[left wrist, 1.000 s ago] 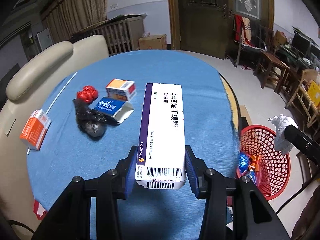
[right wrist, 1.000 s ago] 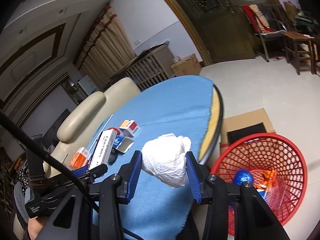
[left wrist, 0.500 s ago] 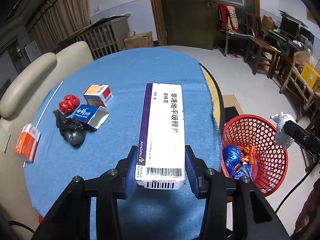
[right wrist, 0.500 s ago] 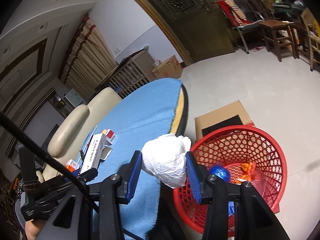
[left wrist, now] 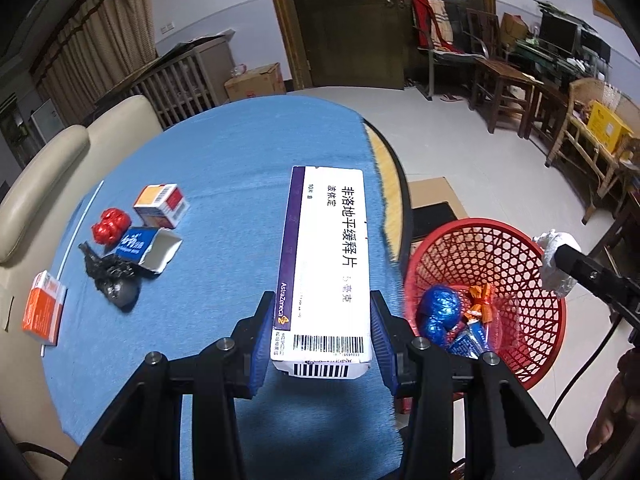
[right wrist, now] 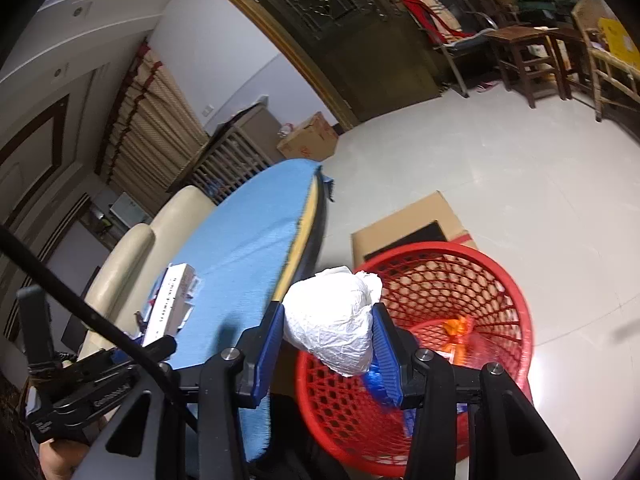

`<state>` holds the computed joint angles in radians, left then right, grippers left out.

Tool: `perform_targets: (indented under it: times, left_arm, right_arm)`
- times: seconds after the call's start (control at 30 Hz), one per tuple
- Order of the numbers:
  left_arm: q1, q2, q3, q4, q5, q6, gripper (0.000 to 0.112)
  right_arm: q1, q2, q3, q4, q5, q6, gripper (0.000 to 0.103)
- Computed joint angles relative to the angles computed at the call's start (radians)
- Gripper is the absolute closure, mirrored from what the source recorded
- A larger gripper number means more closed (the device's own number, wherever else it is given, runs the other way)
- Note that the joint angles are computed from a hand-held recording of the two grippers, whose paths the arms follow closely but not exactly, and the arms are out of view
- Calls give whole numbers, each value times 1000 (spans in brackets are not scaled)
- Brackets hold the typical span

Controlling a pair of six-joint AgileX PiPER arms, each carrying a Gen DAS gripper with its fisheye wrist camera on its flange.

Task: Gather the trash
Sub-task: 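Carry the tissue and medicine box with both grippers over the red basket, then open the right gripper to drop the tissue ball into the basket, then open the left gripper to drop the medicine box into the basket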

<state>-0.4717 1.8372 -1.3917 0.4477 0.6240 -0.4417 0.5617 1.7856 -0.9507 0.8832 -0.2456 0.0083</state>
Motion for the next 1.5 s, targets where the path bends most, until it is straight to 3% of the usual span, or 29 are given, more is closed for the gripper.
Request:
perform_targets:
  times: [0.33,0.37,0.47,0.5,0.77,1.03,1.1,1.2,1.23,1.5]
  left_arm:
    - [-62,85,-94,-59,19,75,66]
    - [-67,96,-107,-68,21,86,66]
    - [-84,126,-142,-91,31,112,66]
    - [-88,136,-152,-107,31,128,66]
    - [-121,222,-237,-190,63,221,66]
    - [-135,308,-339,-304,120,354,65]
    - [-130,327,-367,-384,136,428,64]
    - [-129,363,-423,-453,197,504,42]
    - [-129,359,-415,-450,190,509,40]
    - [-56,288,-339,-493,141,537,40]
  right_arm:
    - [-61,24,50,-41,30,72,55]
    - [-71,31,48,-39,45,72,53]
    - [-94,50,42,-1,75,42,28]
    - [-100,51,47,9,73,37,27]
    - [-156,-3,120,-89,47,172,27]
    - [-193,-68,167,-41,32,150,27]
    - [-197,-79,169,-4,34,112,27]
    - [-196,-93,165,75,41,33,27]
    - [-198,-96,164,90,43,17,27]
    - [-168,-84,108,336,45,-241,27]
